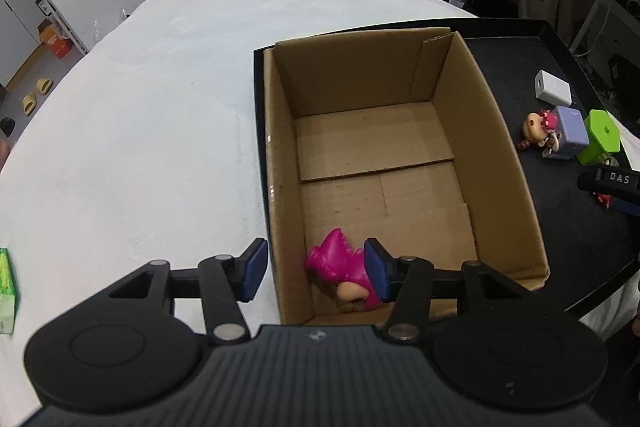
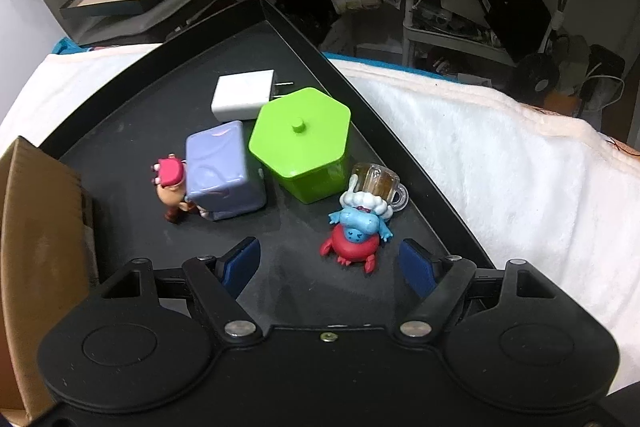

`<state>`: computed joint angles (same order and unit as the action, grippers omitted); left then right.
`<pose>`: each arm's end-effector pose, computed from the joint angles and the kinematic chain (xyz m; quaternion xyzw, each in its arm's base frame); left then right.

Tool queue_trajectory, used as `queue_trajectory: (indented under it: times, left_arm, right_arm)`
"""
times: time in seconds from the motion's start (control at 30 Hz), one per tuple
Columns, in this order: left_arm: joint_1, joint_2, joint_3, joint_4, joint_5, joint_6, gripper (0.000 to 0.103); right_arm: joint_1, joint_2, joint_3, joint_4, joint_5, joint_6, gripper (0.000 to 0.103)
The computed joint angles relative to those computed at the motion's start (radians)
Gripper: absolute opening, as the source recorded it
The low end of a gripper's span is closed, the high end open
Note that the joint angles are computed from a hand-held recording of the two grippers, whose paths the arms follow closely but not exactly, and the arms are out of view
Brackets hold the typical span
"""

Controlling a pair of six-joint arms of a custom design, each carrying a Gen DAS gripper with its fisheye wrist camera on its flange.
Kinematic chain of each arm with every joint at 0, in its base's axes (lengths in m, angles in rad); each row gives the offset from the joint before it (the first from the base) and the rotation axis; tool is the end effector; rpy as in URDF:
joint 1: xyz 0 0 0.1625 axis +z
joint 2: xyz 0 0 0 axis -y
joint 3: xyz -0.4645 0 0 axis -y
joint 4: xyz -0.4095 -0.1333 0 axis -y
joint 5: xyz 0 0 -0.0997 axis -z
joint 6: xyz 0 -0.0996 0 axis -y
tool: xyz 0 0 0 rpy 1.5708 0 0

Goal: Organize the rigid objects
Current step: 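Move the right gripper back toward the blue-red figure with mug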

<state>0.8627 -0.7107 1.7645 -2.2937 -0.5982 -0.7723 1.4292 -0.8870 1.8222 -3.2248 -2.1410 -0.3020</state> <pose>-0.2463 -0.6192 0.0241 0.0489 0.8740 -0.2034 0.4386 -0.0154 -0.6713 0.1956 -0.0266 -0.9034 0.2713 0.3311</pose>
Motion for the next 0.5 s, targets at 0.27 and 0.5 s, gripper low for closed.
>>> queue_trajectory:
  times: [0.27, 0.5]
  left_arm:
    - [-0.003, 0.015, -0.011, 0.02, 0.019, -0.012, 0.052]
    - [0.0, 0.01, -0.005, -0.007, 0.012, -0.011, 0.052]
  right_arm:
    - [-0.008, 0.028, -0.03, -0.019, -0.017, 0.018, 0.076]
    - [-0.015, 0.028, -0.015, -0.08, 0.014, -0.03, 0.04]
